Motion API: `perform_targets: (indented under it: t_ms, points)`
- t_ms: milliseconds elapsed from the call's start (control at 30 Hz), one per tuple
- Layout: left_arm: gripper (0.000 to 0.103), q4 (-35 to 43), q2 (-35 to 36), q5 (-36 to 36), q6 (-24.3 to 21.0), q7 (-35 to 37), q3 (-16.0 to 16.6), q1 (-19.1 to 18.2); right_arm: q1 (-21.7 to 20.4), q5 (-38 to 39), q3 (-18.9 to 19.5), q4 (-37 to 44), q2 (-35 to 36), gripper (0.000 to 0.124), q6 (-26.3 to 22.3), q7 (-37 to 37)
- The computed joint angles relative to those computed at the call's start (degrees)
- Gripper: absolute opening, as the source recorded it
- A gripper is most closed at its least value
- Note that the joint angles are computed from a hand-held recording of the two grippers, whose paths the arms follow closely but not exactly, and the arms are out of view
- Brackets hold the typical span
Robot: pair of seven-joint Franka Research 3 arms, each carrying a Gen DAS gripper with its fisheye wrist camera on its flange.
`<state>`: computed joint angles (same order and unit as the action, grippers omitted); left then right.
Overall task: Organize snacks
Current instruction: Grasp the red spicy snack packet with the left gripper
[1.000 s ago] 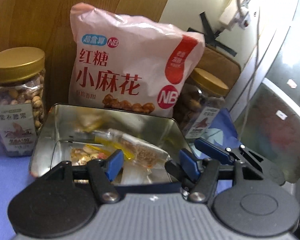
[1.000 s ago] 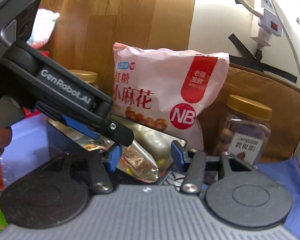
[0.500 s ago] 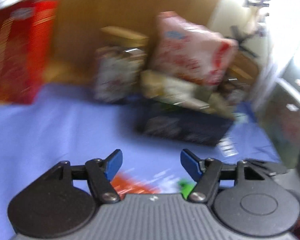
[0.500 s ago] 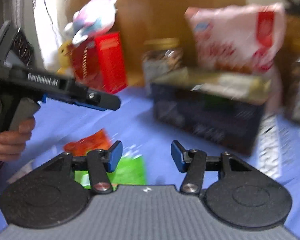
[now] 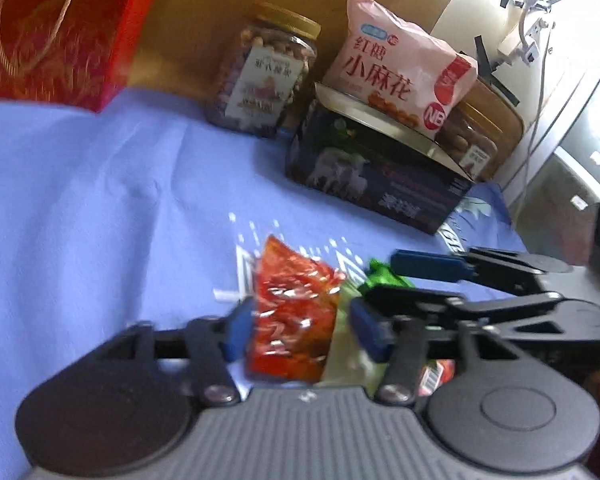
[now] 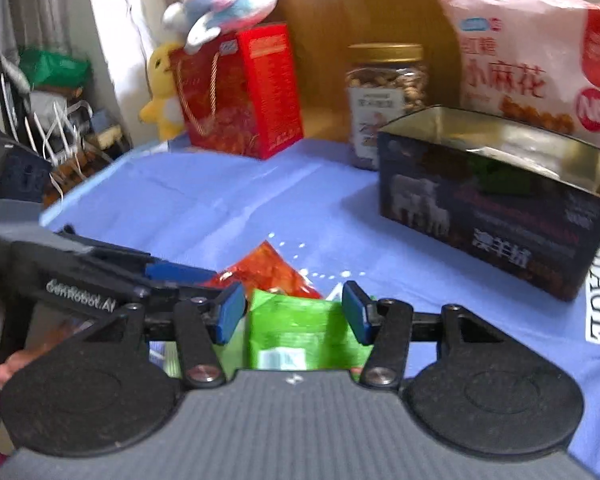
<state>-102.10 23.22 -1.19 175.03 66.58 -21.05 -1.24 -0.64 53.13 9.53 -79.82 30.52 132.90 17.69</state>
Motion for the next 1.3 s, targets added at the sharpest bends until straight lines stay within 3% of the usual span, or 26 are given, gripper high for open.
perform_targets:
  t_ms: [100,133,200,300,333,400,467,533,600,633,733,800,867,933,967,1033,1100,1167,1200,1233,1300]
  points:
    - [0.038,-2.2,0.5,-6.7,2.3,4.6,-10.4,9.0,1.1,-1.4,0.0,-3.9,-2.3,0.058,4.5,-6.6]
    - [0.038,-2.6,0.7,-7.8,2.6,5.4,-12.2,10.6,1.7,-2.8,-0.5,-5.0,-3.1,0.058,5.5,-7.7]
    - [0.038,-2.6,0.6,-8.0,2.4,5.7,-12.4,10.5,3.1,-6.7,-1.5,-8.5,-5.4,0.058,9.0,-11.7]
    - [0.039,-2.8,2.5,-10.4,2.3,11.1,-20.4,16.6,4.2,-8.9,-1.9,-16.1,-9.5,0.058,17.8,-18.2]
    - [0.039,-3.0,2.8,-10.8,2.3,12.1,-21.6,17.4,3.7,-7.5,-1.3,-18.0,-10.5,0.058,19.9,-20.9]
    - [0.04,-3.4,2.2,-10.4,2.8,12.2,-20.5,16.3,3.3,-7.0,-1.8,-19.2,-11.5,0.058,20.4,-21.0]
    - [0.052,-3.6,2.2,-10.7,3.2,12.4,-21.0,16.7,2.1,-3.3,-1.2,-19.8,-12.4,0.058,20.1,-21.9]
    - [0.056,-3.5,2.7,-11.2,3.5,12.5,-22.2,17.9,0.2,2.2,-0.8,-19.4,-13.6,0.058,14.2,-22.0]
    - [0.056,-2.5,3.1,-11.0,2.6,11.7,-21.3,17.2,0.1,3.0,-1.9,-17.7,-13.3,0.058,7.3,-19.6]
    - [0.056,-2.0,3.4,-11.1,2.2,11.6,-21.2,17.0,0.7,2.4,-2.3,-17.2,-13.0,0.058,6.2,-19.6]
    - [0.056,-1.7,3.4,-11.6,1.8,11.4,-20.7,16.4,3.7,-0.3,-2.8,-17.8,-11.5,0.058,11.5,-22.4]
    - [0.056,-1.6,3.8,-12.3,1.8,12.0,-21.5,17.0,4.1,-1.3,-2.7,-16.8,-10.0,0.062,12.1,-21.5]
    - [0.055,-1.1,5.0,-13.4,1.7,13.2,-23.7,18.5,4.3,-4.3,-3.5,-13.1,-7.8,0.064,8.1,-15.2]
    - [0.056,-0.4,6.8,-14.3,1.9,14.3,-26.3,20.1,3.0,-6.3,-3.8,-6.6,-3.8,0.063,0.3,-7.7]
    - [0.056,0.0,7.0,-14.3,2.3,13.8,-25.8,19.5,2.0,-5.4,-3.2,-5.2,-2.7,0.064,-1.3,-7.1]
    - [0.056,0.6,8.0,-14.0,2.9,13.3,-26.1,19.4,1.1,-3.5,-2.0,-6.4,-3.0,0.063,0.1,-9.0]
    - [0.056,0.6,9.7,-13.7,4.3,13.6,-28.9,21.6,0.3,-0.1,-0.6,-9.6,-4.6,0.06,2.7,-13.2]
    - [0.048,0.4,11.5,-12.5,6.0,13.8,-32.0,24.0,-0.2,3.7,0.0,-12.7,-6.3,0.058,4.5,-16.9]
    - [0.045,0.6,11.5,-11.7,6.1,13.2,-31.8,23.8,-0.1,4.7,-0.1,-13.3,-6.7,0.057,5.1,-17.5]
    - [0.035,1.4,11.7,-10.8,5.1,12.6,-31.2,23.2,0.1,5.6,-0.3,-13.8,-7.0,0.057,5.7,-17.9]
    - [0.029,3.5,11.0,-8.8,2.4,10.2,-26.9,19.4,0.7,6.9,-0.6,-14.4,-7.4,0.057,7.6,-18.3]
